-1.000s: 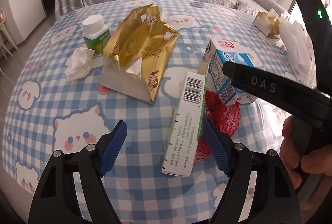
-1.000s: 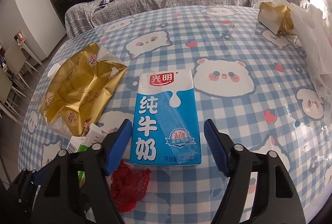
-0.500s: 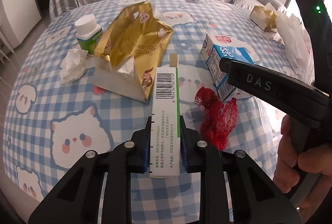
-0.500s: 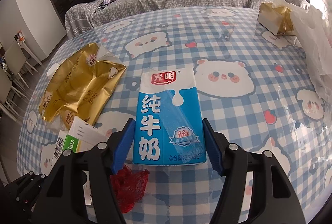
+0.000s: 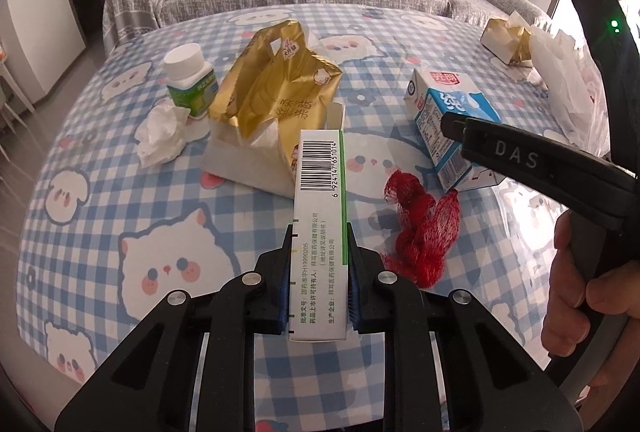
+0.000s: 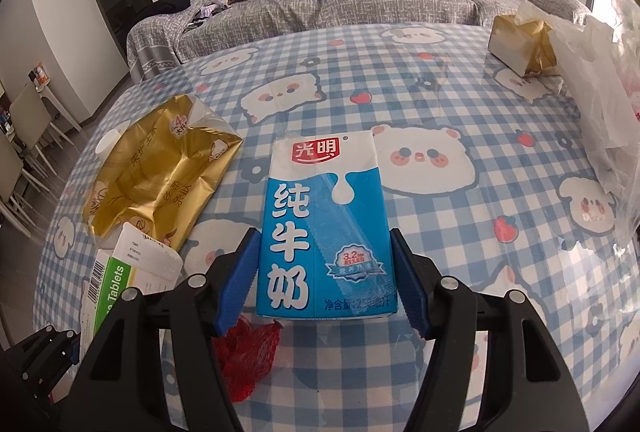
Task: Collect trash
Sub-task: 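Carry the tablet box with the left gripper while the right carries the milk carton over the bin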
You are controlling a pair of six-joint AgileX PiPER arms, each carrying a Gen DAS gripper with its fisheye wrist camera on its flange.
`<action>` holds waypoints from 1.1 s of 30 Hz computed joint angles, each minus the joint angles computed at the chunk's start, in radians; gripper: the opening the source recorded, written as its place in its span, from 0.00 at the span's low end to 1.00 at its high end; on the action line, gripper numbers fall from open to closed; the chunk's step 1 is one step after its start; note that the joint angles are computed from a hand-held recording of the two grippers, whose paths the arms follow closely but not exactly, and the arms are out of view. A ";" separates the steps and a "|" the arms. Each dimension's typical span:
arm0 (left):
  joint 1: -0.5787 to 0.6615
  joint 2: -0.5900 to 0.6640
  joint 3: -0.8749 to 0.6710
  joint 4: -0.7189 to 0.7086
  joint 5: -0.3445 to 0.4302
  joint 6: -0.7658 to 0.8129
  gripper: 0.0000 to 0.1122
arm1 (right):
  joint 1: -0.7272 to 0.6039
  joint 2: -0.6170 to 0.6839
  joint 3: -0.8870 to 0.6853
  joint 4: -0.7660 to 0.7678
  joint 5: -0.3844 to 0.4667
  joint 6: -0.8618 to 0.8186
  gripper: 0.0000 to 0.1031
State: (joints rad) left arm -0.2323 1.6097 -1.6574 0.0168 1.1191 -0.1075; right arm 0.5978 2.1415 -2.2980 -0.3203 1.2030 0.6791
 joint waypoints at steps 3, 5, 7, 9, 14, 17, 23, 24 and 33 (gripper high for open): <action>0.014 -0.023 0.027 -0.022 -0.003 0.007 0.18 | 0.011 -0.027 0.039 -0.021 -0.010 0.012 0.59; 0.015 -0.032 0.034 -0.019 -0.001 0.001 0.18 | 0.018 -0.042 0.059 -0.031 -0.016 0.019 0.59; 0.020 -0.044 0.042 -0.023 0.002 -0.002 0.18 | 0.026 -0.070 0.096 -0.040 -0.031 0.032 0.59; 0.024 -0.056 0.047 -0.026 0.007 -0.006 0.18 | 0.035 -0.086 0.116 -0.048 -0.039 0.042 0.59; 0.038 -0.086 0.053 -0.033 0.022 -0.007 0.18 | 0.076 -0.149 0.181 -0.110 -0.054 0.086 0.59; 0.046 -0.110 0.055 -0.035 0.037 -0.006 0.18 | 0.094 -0.178 0.208 -0.149 -0.056 0.115 0.59; 0.054 -0.163 0.074 -0.033 0.057 -0.007 0.18 | 0.125 -0.253 0.303 -0.197 -0.063 0.160 0.59; 0.055 -0.175 0.082 -0.035 0.061 -0.007 0.18 | 0.133 -0.265 0.321 -0.204 -0.064 0.170 0.59; 0.049 -0.291 0.151 -0.032 0.095 -0.014 0.18 | 0.247 -0.353 0.421 -0.275 -0.046 0.261 0.59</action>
